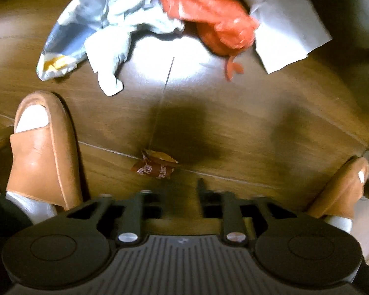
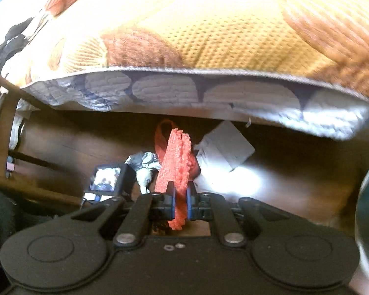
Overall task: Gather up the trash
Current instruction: 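Grasp the brown snack wrapper with left tool while right tool holds the foam net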
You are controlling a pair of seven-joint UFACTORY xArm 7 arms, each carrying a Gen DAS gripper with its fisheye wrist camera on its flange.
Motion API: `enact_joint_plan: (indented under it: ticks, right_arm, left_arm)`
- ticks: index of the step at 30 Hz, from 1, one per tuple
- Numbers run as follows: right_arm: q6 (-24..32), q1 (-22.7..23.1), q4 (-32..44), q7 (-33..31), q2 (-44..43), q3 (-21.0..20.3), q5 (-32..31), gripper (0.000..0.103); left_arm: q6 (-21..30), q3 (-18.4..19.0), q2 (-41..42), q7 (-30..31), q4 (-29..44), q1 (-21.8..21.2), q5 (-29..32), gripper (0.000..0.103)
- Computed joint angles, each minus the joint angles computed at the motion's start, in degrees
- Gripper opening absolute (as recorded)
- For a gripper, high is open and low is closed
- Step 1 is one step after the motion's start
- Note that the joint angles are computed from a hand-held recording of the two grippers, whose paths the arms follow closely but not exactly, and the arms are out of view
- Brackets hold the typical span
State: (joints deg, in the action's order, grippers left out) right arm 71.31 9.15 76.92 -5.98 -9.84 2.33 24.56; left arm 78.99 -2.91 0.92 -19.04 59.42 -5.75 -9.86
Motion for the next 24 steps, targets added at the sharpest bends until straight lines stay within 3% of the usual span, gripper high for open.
enact_joint_plan:
  ticks: [1,3,9,16,19,20,22,24]
  right_arm:
    - [0.75,0.13,0.33,-0.3,0.82,0.08,-0.13,0.009]
    - [1.98,0.32,0.55,-1.45,1.85,0.28,-0.25,0.009]
    - [3.59,0.47,0.79,-3.18,3.33,0.71,0.84,0.009]
    - [5.26,-0.64,1.66,-1.62,4.97,0.28,3.52,0.009]
    - [5.77,-0.99,1.89,-1.05,5.48,0.29,3.63,0.009]
    - [5.82,-1.04,1.88,-1.16,5.55,0.35,3.61,0.009]
    - [5.95,-1.1,1.96,-1.11,5.67,0.48,3.35,0.009]
    - [5.98,-1.11,1.96,-1.09,5.79,0.59,3.31,0.009]
  left_arm:
    - [-0.07,-0.09,0.33,-0.16,-0.31,-0.1,0.26,0.064]
    - [-1.04,-0.48,0.79,0.44,-1.19,-0.58,2.26,0.069]
    - [-2.34,-1.53,4.51,3.92,-2.15,-2.42,6.95,0.069]
    - [-4.87,-1.55,6.69,3.29,-4.14,-4.02,13.04,0.069]
    - [-4.75,-0.67,6.93,2.83,-5.22,-2.92,11.02,0.067]
    - [-5.16,-0.58,6.66,2.62,-5.82,-2.71,10.72,0.066]
    - [-5.65,-0.67,6.44,3.49,-6.5,-2.48,10.31,0.053]
    - [-5.93,-0.75,6.31,4.13,-6.87,-2.39,10.16,0.05]
